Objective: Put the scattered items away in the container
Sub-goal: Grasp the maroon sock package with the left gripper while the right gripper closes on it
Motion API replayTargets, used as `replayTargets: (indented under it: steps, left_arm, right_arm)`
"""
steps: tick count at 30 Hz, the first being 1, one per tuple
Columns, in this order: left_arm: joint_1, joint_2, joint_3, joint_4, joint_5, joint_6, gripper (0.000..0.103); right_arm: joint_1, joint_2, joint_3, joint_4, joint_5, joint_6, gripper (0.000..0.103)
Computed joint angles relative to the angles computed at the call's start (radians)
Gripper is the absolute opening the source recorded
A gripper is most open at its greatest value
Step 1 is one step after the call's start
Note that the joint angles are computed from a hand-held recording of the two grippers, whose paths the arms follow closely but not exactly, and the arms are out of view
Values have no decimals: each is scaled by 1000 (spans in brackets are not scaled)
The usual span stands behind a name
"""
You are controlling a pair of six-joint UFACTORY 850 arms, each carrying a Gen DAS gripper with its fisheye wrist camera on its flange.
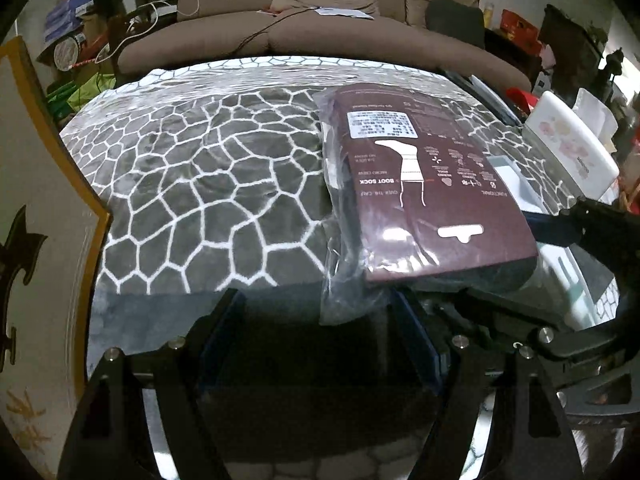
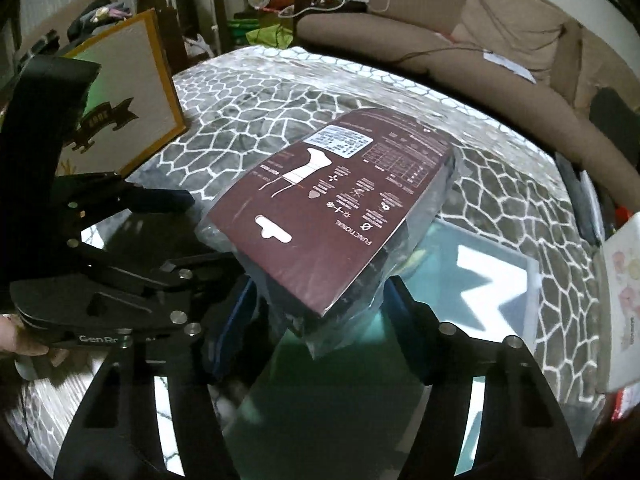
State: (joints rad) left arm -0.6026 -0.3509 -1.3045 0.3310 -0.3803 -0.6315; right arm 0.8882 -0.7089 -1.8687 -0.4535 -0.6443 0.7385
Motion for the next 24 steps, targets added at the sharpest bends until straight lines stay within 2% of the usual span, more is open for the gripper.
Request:
replayTargets:
  steps: [3, 5, 6, 7, 9, 11, 14, 16, 21, 24]
  left_arm:
    - [-2, -3, -3, 21, 1, -21, 76]
    - [-2, -2, -1, -19, 19, 28, 66]
    - [-2, -2, -2, -59, 26, 82, 48]
    - [-9, -2, -3, -75, 31, 119, 39]
    - [-18, -8, -21, -59, -6, 130, 38]
    - [-12, -2, -13, -153, 4, 217, 38]
    - [-33, 19, 8, -152, -7, 258, 38]
    - [-55, 63, 54, -143, -4, 258, 38]
    - [-81, 183, 187, -326, -5, 417, 38]
    - [-112, 257, 264, -367, -32, 451, 38]
  right_arm:
    - [0, 0, -2, 8, 7, -14, 53]
    - [4, -2, -5, -2, 7, -19, 47]
    - [8, -3, -7, -14, 3, -13, 46]
    - [12, -5, -10, -24, -3, -11, 44]
    - [18, -2, -5, -41, -8, -1, 42]
    - [15, 20, 26, -34, 17, 28, 40]
    - [16, 52, 69, -13, 45, 49, 40]
    - [31, 83, 108, -6, 61, 65, 40]
    - [95, 155, 201, 24, 62, 79, 40]
    - [140, 210, 271, 65, 85, 111, 40]
